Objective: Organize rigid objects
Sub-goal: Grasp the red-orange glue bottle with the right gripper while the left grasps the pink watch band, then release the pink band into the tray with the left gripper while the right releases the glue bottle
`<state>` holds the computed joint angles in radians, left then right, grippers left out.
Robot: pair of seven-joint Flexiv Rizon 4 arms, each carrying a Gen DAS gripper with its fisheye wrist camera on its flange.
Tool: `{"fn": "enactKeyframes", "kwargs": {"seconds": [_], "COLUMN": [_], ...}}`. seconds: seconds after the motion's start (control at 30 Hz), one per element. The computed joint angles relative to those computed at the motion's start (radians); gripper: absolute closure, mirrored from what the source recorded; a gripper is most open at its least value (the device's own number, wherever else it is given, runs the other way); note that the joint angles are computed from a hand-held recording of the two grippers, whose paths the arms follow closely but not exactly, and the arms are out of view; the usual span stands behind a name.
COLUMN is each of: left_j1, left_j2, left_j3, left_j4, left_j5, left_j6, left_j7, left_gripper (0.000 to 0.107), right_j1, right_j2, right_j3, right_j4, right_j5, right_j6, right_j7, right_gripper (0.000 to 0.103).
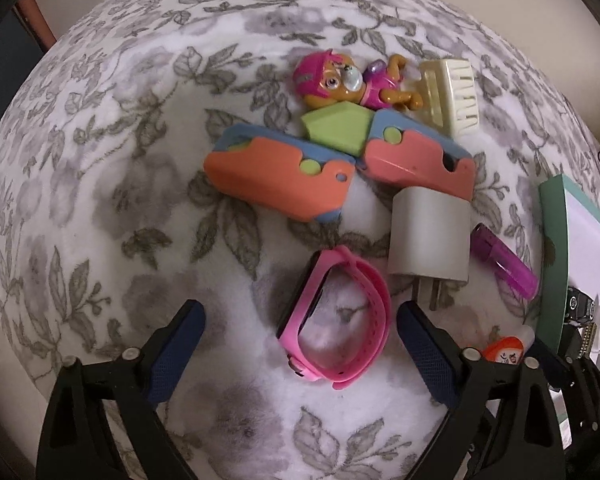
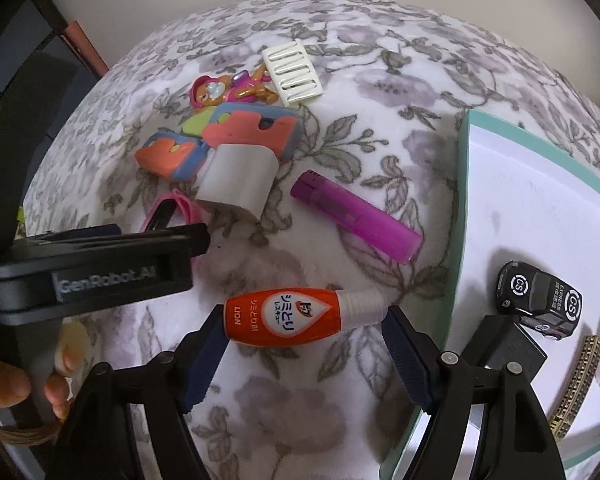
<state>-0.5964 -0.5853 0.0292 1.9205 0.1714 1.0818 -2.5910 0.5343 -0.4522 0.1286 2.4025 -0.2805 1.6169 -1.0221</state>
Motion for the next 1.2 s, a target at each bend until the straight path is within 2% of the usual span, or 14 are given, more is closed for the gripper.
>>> {"fn": "enactKeyframes", "kwargs": {"seconds": [0.07, 0.17, 0.23, 0.43, 0.7, 0.93, 1.07, 1.1, 1.2], "left_j1": [-0.005, -0.005, -0.008, -0.009, -0.002, -0.025, -0.041, -0.052, -0.097], "left_j2": [-0.007, -0.013, -0.011, -0.014, 0.024, 0.069, 0.103, 0.111, 0.138], "left_j3": [0.004, -0.002, -0.005, -0.012, -0.001, 0.035, 0.060, 0.070, 0.107], "left_j4": [-0.017, -0.027, -0.034, -0.053, 0.011, 0.028, 0.042, 0.041, 0.015], "left_j5": [0.009, 0.016, 0.019, 0.011, 0.011, 0.068, 0.116, 0.133, 0.207], "left_j6": [-0.024, -0.012, -0.008, -0.030, 0.034, 0.081, 0.118, 0.128, 0.130], "left_j7": [0.005, 0.016, 0.024, 0.040, 0.028, -0.025, -0.068, -0.090, -0.165], "left_gripper": [0.022, 0.036, 0.053, 0.053, 0.053, 0.054, 0.053, 0.053, 0.053], "right_j1": [-0.006, -0.029, -0.041, -0.101, -0.168, -0.206, -0.239, -0.237, -0.169], "right_j2": [0.003, 0.003, 0.001, 0.003, 0.013, 0.025, 0.049, 0.057, 0.102], "right_j3": [0.008, 0.032, 0.046, 0.104, 0.173, 0.210, 0.230, 0.224, 0.137], "right_j4": [0.002, 0.001, -0.004, -0.009, -0.012, -0.003, 0.011, 0.017, 0.050], "right_j5": [0.003, 0.011, 0.015, 0.036, 0.067, 0.096, 0.113, 0.116, 0.138], "right_j6": [-0.002, -0.003, -0.003, -0.003, -0.003, 0.025, 0.080, 0.100, 0.164], "right_j7": [0.000, -0.004, -0.005, -0.018, -0.035, -0.029, -0.018, -0.011, 0.015], "right_gripper": [0.024, 0.024, 0.024, 0.024, 0.024, 0.024, 0.024, 0.024, 0.024]}}
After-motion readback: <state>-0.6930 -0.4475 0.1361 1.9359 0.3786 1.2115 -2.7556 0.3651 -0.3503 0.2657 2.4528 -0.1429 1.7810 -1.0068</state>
